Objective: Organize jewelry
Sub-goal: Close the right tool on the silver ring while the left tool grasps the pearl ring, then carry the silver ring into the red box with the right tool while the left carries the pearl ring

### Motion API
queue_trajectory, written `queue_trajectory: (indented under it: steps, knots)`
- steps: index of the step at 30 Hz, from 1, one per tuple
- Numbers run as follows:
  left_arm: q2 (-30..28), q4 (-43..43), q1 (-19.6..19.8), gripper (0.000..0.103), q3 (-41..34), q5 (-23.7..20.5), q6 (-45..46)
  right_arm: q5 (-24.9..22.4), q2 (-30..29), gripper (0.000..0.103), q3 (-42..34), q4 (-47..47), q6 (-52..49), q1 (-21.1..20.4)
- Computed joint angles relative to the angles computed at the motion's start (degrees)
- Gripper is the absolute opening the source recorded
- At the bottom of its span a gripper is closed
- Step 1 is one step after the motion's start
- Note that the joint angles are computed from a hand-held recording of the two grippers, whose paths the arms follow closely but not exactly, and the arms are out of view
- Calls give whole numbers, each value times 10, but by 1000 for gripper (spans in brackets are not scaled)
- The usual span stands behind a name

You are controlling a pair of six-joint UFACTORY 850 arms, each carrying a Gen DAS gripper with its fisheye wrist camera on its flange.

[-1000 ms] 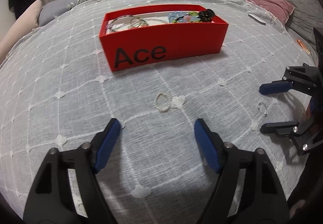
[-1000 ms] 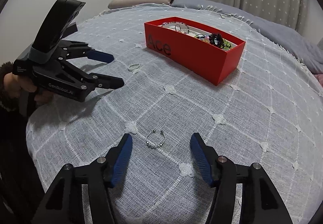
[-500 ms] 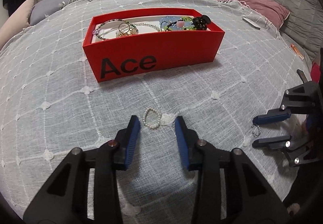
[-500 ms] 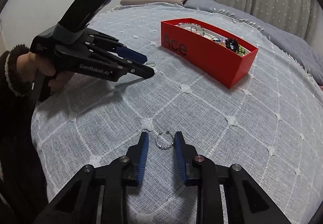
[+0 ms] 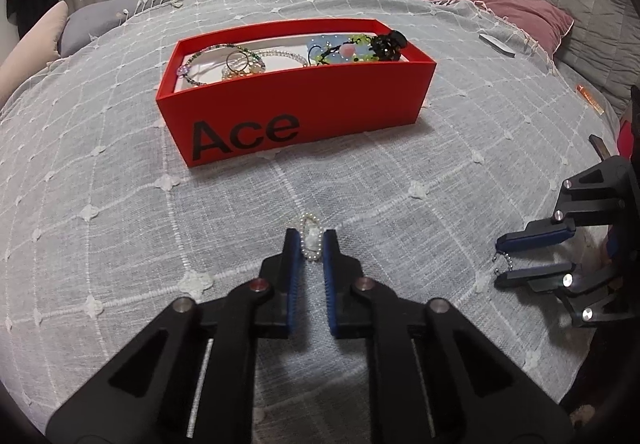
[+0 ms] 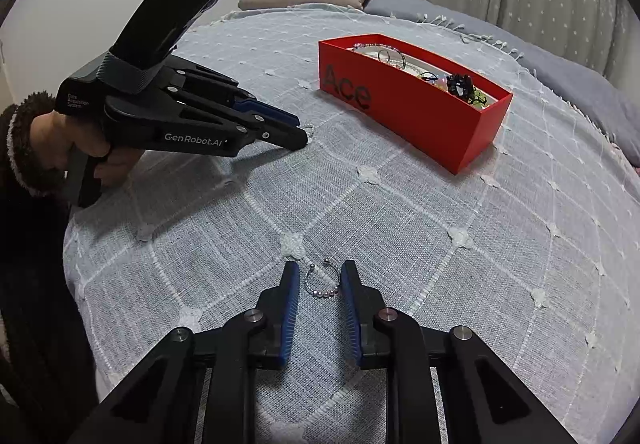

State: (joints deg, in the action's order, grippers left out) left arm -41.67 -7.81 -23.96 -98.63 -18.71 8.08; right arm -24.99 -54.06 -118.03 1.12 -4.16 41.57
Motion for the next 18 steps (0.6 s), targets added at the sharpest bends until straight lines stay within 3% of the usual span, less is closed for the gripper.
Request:
queue_trajectory:
  steps: [5, 18]
  knots:
    - [4, 16, 0, 6, 5, 4, -22, -6, -5, 18, -10, 3, -2, -1]
    - [24, 4, 1, 6, 24, 25, -21, 4, 4, 17, -3, -15, 28, -4]
